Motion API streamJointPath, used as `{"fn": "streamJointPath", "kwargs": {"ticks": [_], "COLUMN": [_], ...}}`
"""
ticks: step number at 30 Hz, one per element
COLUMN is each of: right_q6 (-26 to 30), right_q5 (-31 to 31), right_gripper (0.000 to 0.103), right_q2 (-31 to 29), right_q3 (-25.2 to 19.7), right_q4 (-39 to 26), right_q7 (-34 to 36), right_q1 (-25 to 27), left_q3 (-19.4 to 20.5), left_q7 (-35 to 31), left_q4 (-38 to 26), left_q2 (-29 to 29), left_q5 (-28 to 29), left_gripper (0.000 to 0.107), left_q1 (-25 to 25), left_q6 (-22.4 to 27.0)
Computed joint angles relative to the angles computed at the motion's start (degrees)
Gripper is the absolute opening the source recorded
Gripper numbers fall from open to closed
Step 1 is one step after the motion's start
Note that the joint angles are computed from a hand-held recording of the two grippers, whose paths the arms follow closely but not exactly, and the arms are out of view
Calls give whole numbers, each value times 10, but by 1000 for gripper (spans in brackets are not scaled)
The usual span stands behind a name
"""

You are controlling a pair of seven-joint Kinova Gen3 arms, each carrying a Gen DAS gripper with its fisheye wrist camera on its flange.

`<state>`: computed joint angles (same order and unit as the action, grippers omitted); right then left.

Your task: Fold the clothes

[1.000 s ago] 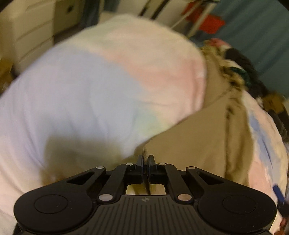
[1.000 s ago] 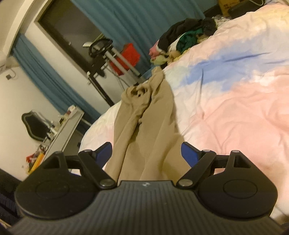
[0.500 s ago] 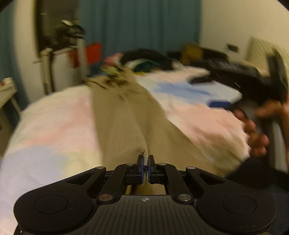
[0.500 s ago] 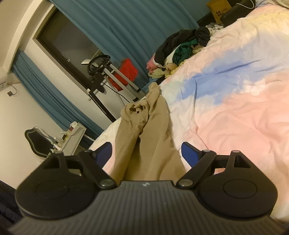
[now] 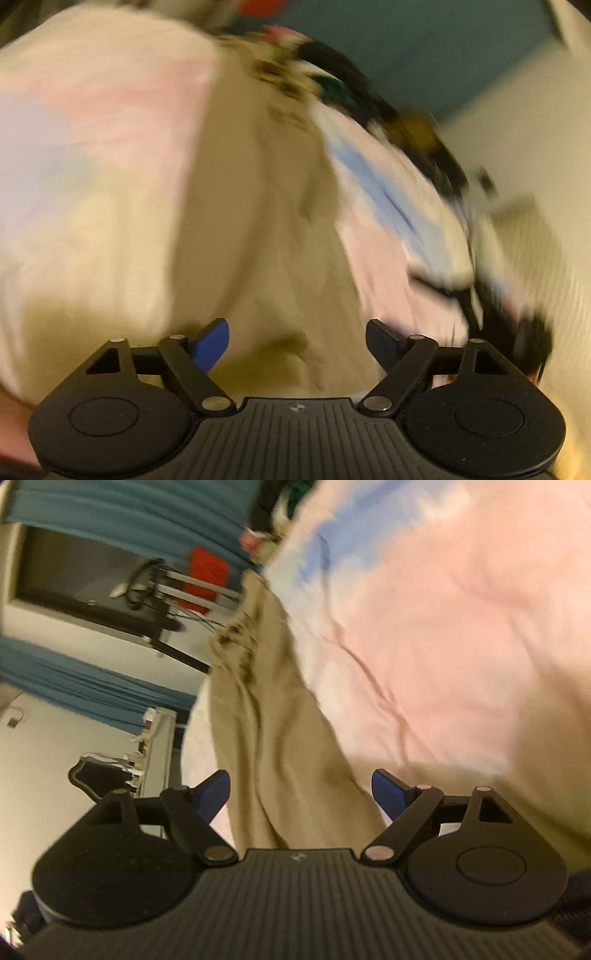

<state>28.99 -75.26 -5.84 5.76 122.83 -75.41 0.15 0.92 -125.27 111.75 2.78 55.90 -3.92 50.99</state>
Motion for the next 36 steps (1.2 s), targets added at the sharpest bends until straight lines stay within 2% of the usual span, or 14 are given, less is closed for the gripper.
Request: {"fn": "streamJointPath", "kwargs": {"ticks": [3, 5, 8, 10, 12, 14, 18, 20, 22, 25, 27, 31, 33, 36], "right_q6": [33, 42, 55, 75, 94, 109, 135, 150, 150, 142, 138, 143, 147, 154], "right_q5": [63, 110, 179, 224, 242, 244, 205, 180, 174, 207, 253, 346, 389, 405], "right_gripper": [85, 79, 75, 72, 59, 53, 51, 51, 51, 51, 52, 52, 52, 53], "right_q2": [17, 27, 36, 38, 39, 35, 24, 24, 18, 12, 12, 25, 29, 27], "right_q3": [9, -36, -70, -42, -30, -29, -17, -14, 6, 41, 11, -84, -85, -58], "right_q4": [-22, -38, -60, -76, -85, -86, -72, -68, -65, -73, -84, -113, -126, -131], "right_q7": [-62, -102, -157, -185, -189, -180, -135, -112, -90, -112, -159, -227, -259, -268], "right_q1": [-10, 24, 44, 10, -2, -1, 1, 9, -10, -61, -47, 12, -7, -41], "left_q3": [-67, -93, -53, 0, 21, 26, 23, 20, 17, 13, 5, 21, 24, 28], "left_q7": [70, 117, 177, 181, 167, 146, 98, 99, 108, 146, 159, 141, 141, 142], "left_q4": [-4, -14, -46, -56, -62, -53, -20, -6, 3, -14, -29, -44, -50, -59], "left_q2": [38, 67, 95, 97, 95, 87, 68, 56, 44, 47, 59, 79, 81, 84], "left_q5": [14, 16, -32, -61, -77, -71, -28, -23, -33, -76, -99, -116, -123, -134], "left_gripper": [84, 83, 83, 82, 81, 72, 59, 49, 49, 49, 57, 70, 73, 71], "left_q1": [22, 23, 1, -28, -34, -36, -53, -37, -26, -17, -9, -20, -17, -13], "left_q6": [22, 45, 56, 47, 49, 43, 49, 17, -8, 0, 19, 48, 51, 55]}}
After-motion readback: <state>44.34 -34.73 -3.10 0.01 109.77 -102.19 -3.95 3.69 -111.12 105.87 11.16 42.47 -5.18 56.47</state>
